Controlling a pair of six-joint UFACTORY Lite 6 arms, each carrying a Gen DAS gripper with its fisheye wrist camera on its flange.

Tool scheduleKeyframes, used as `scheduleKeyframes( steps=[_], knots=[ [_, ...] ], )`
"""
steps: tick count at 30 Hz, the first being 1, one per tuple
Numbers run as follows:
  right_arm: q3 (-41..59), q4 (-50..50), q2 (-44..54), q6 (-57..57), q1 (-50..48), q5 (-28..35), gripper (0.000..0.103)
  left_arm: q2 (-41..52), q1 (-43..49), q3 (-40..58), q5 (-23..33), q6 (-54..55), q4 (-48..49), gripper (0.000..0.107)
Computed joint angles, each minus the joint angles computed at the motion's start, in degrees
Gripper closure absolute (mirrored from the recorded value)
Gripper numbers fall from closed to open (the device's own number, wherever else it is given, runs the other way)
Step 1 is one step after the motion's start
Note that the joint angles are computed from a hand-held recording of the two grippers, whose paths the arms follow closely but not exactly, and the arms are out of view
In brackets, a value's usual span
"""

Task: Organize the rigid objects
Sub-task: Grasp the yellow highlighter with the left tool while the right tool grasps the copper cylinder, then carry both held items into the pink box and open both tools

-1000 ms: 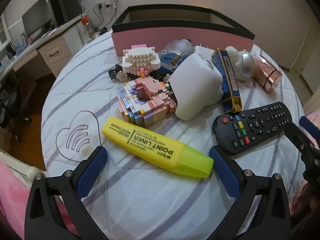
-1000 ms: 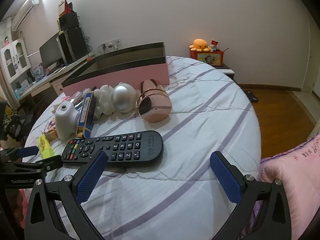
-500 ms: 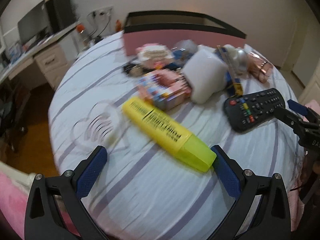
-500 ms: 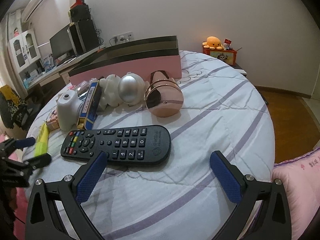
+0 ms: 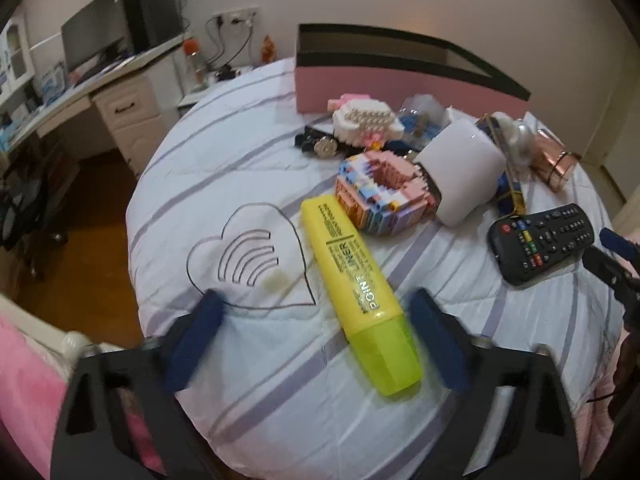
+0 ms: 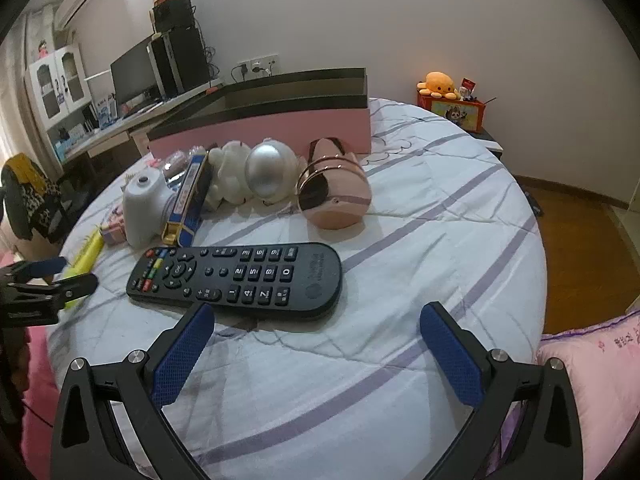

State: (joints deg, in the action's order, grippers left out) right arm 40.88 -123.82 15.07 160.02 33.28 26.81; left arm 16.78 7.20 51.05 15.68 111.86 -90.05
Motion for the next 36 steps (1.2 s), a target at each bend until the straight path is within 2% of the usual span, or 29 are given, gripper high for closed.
scheduleKeyframes(
  steps=[2,5,11,14,20,22,24,26,27,28,32,36],
  knots=[
    [-1.11,-0.07,-1.62,0.29,-0.34,0.32,0.0,-0.2,2.0,1.08,2.82,-4.21,5.06,0.069],
    [-1.76,0.73,-3.46,-0.45,-0.69,1.2,0.0,1.6,3.55,3.51,5.12,-7.43,9.36,0.079],
    [2.84,2.75,-2.23,-7.92,-3.68,-0.1,0.0,4.21,4.75,6.88,7.97,-11.14,13.19,0.079],
    [7.74,4.23,1.11,-13.17,-5.4,-2.3,0.007,5.13,4.24,7.65,7.63,-9.1,11.58,0.078],
    [17.16,15.3,8.07,-29.63,-7.4,-4.55,0.01,6.24,5.11,9.05,9.88,-9.01,13.68,0.075],
    [20.37,17.14,10.36,-33.44,-9.18,-7.35,0.027,5.96,5.16,8.38,9.81,-6.67,11.98,0.076],
    [23.22,19.29,12.79,-37.23,-10.76,-9.74,0.034,5.4,5.11,7.52,9.59,-3.95,10.47,0.079],
    [26.77,24.67,15.85,-44.2,-12.17,-12.08,0.035,5.88,5.82,8.42,11.07,-6.28,12.52,0.08],
    [27.5,24.49,16.64,-44.46,-12.42,-12.46,0.043,6.29,6.35,9.15,12.2,-7.84,14.06,0.08],
    [28.25,24.06,17.34,-44.38,-12.95,-13.47,0.055,6.49,6.87,9.62,13.15,-8.51,14.8,0.08],
    [27.68,21.87,16.76,-41.68,-12.94,-14.51,0.055,6.47,7.94,10.57,16.33,-10.32,16.47,0.08],
    [24.59,13.24,13.77,-31.62,-13.04,-14.67,0.055,5.08,7.74,11.18,17.46,-11.05,17.12,0.08]
  ],
)
